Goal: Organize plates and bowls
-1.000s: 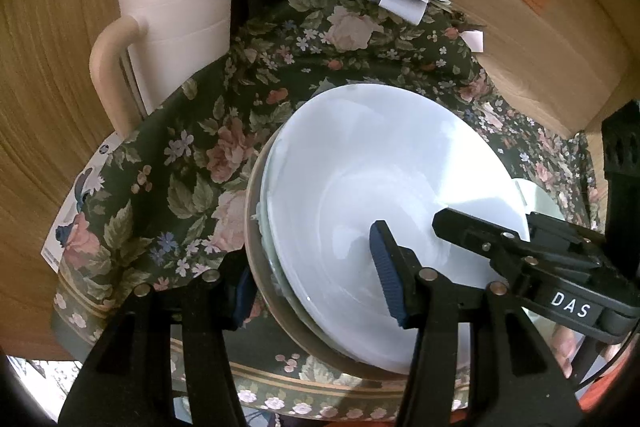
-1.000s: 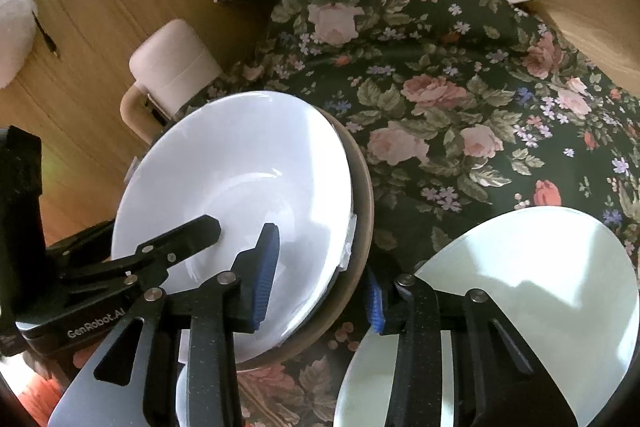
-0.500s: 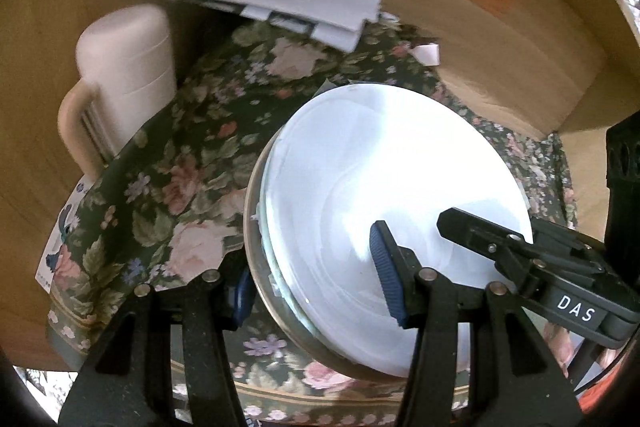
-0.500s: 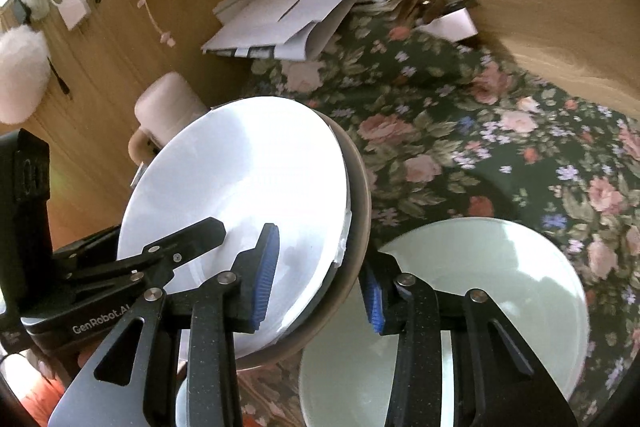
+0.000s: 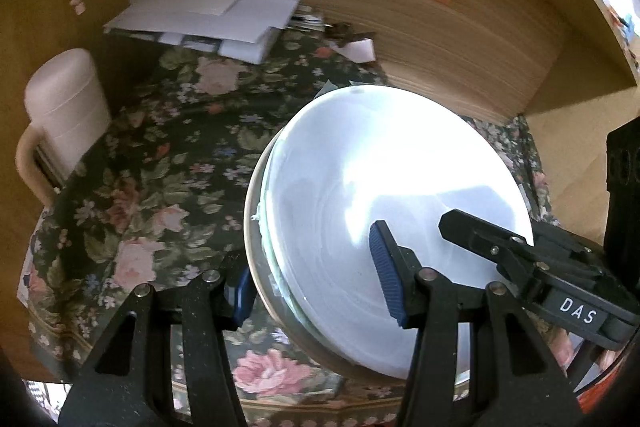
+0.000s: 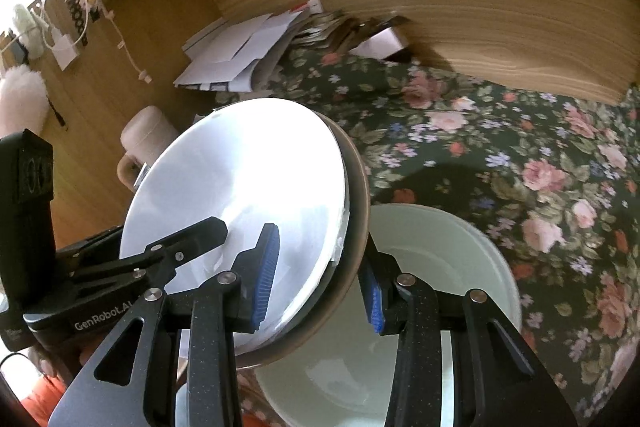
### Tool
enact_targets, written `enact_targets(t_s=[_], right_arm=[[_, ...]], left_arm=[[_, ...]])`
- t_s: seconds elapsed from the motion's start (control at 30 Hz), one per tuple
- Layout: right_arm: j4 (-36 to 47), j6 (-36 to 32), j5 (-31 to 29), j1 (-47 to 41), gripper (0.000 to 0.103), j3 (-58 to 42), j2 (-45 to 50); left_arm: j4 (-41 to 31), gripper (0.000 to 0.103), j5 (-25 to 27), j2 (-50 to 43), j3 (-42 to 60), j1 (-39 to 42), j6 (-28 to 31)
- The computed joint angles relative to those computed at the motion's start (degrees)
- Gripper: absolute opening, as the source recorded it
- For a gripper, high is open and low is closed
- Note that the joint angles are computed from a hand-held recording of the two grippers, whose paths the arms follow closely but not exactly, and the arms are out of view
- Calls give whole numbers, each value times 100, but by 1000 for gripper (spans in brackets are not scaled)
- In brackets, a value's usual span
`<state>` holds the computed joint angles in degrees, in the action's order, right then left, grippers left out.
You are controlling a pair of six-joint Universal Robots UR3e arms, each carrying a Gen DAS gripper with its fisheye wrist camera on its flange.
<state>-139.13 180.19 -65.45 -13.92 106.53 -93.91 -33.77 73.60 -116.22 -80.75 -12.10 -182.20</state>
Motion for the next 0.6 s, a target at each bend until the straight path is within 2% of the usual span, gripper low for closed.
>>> enact_targets(t_s=[0.6], right_arm=[[493, -326, 165, -1033, 35, 984, -1139]], left_arm=[[-541, 52, -98, -624, 859, -637, 57]])
